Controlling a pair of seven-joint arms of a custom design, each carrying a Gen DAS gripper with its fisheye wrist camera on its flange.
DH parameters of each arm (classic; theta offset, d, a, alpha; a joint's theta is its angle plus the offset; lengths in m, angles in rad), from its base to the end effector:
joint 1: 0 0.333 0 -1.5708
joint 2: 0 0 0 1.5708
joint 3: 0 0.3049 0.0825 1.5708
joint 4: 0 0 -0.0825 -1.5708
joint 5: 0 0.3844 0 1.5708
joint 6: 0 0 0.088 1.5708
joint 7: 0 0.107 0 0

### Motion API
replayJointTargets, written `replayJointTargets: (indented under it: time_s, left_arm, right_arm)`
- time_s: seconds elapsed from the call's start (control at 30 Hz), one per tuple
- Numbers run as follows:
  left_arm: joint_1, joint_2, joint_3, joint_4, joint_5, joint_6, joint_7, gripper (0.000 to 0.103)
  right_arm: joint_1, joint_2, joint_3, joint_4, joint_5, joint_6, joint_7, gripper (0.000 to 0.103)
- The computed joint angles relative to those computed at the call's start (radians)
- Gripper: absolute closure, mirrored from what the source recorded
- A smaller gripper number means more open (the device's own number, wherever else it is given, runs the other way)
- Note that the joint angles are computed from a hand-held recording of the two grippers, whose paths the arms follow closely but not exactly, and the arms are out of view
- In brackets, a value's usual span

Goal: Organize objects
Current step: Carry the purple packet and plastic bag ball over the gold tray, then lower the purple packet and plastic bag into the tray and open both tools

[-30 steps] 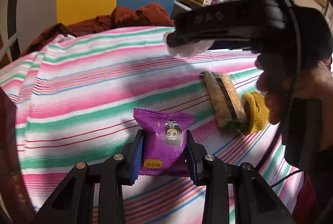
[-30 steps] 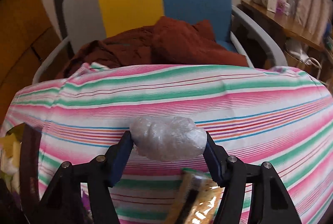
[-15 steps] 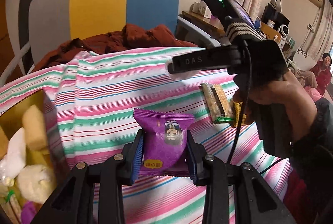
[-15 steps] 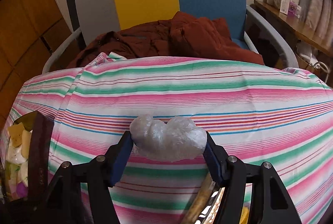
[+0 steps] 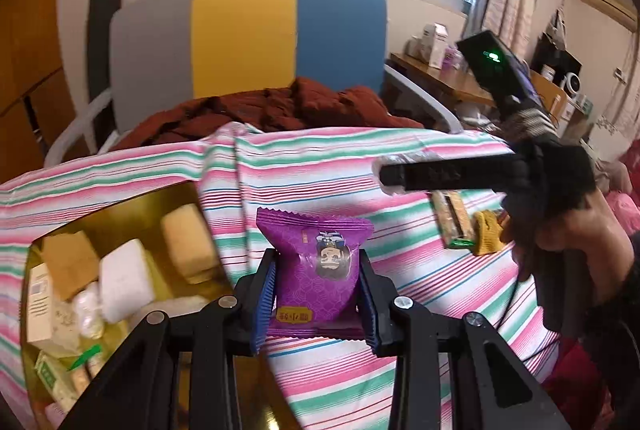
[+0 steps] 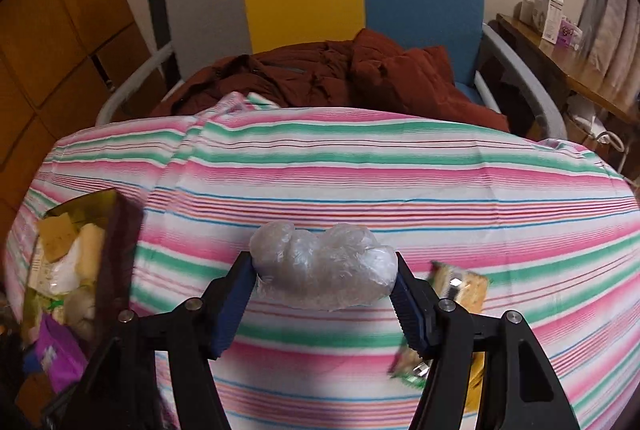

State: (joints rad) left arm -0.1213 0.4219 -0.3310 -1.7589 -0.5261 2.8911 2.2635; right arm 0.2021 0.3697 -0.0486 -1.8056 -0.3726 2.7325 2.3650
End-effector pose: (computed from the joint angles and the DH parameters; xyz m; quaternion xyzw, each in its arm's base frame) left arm 0.6475 -0.2500 0.4041 -0.4286 0.8144 -0.3672 0.1351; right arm 0.6694 0.1209 0.3905 -0.5545 0.7773 -0.2020 0.2180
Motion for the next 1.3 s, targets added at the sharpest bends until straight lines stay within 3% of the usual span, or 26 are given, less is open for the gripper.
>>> replayJointTargets:
  time_s: [0.63,1.07,1.3]
  left_arm:
    - [0.142,-0.130,-0.005,-0.166,-0.211,0.096,0.149,0.067]
    - [0.167,-0.144,0.044,-0.198,-0.293,0.063,0.188,0.066]
    - [0.226,-0.132,0.058,-0.173,-0.379,0.018,0.216,0.066]
  right_arm:
    - [0.165,-0.003,0.023,0.042,-0.132,0.069,0.163,0.037]
    - [0.245,0.027,0.044,0.053,-0.148,0.101,0.194,0.037]
    - [0.271,0.041,0.059,0.044,-0.132,0.093,0.183,0.037]
